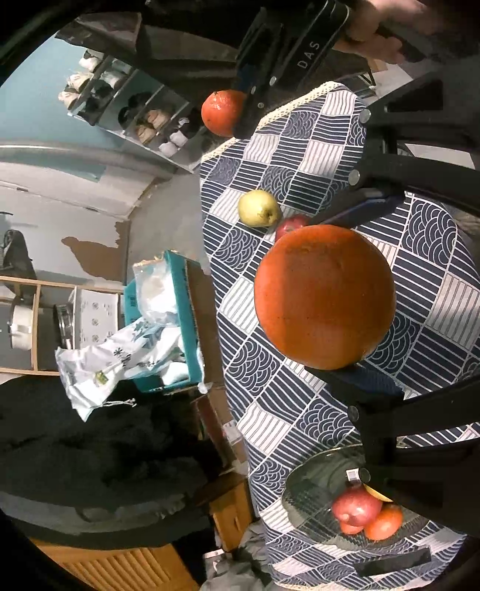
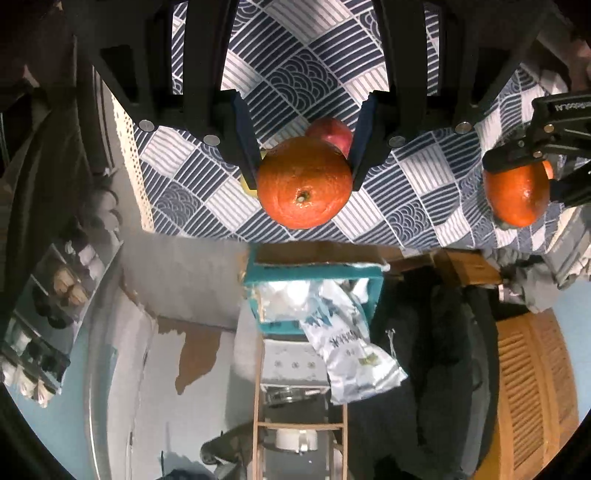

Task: Organize fruits
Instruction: 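Lift and carry the large orange and tangerine with both tools over the glass bowl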

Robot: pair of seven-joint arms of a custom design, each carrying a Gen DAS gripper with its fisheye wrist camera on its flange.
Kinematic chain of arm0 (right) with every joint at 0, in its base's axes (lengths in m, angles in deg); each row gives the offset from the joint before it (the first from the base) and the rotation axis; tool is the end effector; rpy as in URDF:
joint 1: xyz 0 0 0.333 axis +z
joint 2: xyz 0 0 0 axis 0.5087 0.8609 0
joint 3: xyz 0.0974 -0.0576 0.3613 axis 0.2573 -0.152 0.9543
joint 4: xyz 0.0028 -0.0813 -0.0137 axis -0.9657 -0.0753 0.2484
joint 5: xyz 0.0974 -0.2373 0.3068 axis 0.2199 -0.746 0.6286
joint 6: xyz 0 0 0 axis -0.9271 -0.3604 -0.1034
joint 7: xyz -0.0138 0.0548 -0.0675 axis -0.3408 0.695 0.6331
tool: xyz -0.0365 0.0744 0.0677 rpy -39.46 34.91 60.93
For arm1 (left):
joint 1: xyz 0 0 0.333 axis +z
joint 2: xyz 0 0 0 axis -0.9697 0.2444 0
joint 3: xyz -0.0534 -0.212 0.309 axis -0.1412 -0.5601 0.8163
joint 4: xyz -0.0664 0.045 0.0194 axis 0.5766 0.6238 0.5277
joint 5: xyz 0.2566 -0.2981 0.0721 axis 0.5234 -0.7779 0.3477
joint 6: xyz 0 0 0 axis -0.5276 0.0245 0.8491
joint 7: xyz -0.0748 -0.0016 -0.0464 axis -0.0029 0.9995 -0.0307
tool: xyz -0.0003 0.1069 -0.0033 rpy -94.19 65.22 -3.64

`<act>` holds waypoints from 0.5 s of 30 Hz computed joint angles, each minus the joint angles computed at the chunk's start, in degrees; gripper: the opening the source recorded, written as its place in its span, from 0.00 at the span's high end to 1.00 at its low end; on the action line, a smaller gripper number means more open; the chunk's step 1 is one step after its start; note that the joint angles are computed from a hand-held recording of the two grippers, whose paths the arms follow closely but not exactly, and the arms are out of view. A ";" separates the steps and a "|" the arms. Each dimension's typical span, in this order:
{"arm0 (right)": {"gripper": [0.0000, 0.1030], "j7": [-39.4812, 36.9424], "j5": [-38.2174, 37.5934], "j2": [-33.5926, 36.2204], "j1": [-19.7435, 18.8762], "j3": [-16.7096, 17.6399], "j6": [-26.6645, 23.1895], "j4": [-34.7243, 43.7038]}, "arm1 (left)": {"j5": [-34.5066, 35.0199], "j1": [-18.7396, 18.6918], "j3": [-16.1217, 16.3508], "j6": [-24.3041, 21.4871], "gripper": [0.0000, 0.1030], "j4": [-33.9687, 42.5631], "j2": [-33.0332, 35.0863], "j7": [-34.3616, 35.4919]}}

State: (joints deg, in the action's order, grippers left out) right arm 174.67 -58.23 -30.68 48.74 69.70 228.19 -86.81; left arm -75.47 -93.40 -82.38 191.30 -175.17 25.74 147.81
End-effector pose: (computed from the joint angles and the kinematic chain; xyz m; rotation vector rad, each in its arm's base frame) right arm 0.4311 0.2921 0.6009 -1.8405 1.6884 -0.6782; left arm 0.4438 -0.3141 0.5886 -1.6931 2.1491 -0.8425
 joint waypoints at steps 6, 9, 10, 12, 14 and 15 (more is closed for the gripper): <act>0.56 0.04 -0.43 -0.69 0.10 0.40 0.43 0.65 | -0.10 0.29 0.24 0.26 0.34 -0.57 -1.86 0.02; 0.56 -0.03 -0.68 -0.77 0.14 0.71 0.71 1.17 | 0.29 0.69 0.21 0.23 0.34 -0.69 -2.48 -0.17; 0.56 0.04 -0.85 -0.77 0.13 0.84 0.82 1.39 | 0.37 0.85 0.24 0.28 0.34 -0.82 -2.79 -0.26; 0.56 0.15 -1.11 -0.69 0.13 1.03 1.07 1.77 | 0.61 1.12 0.22 0.39 0.34 -1.11 -3.28 -0.46; 0.56 0.11 -1.28 -0.47 0.24 1.16 1.29 2.22 | 1.06 1.50 0.20 0.66 0.34 -1.63 -3.99 -0.77; 0.56 0.06 -1.39 -0.23 0.33 1.27 1.30 2.62 | 1.09 1.61 0.21 0.69 0.34 -1.73 -4.16 -0.84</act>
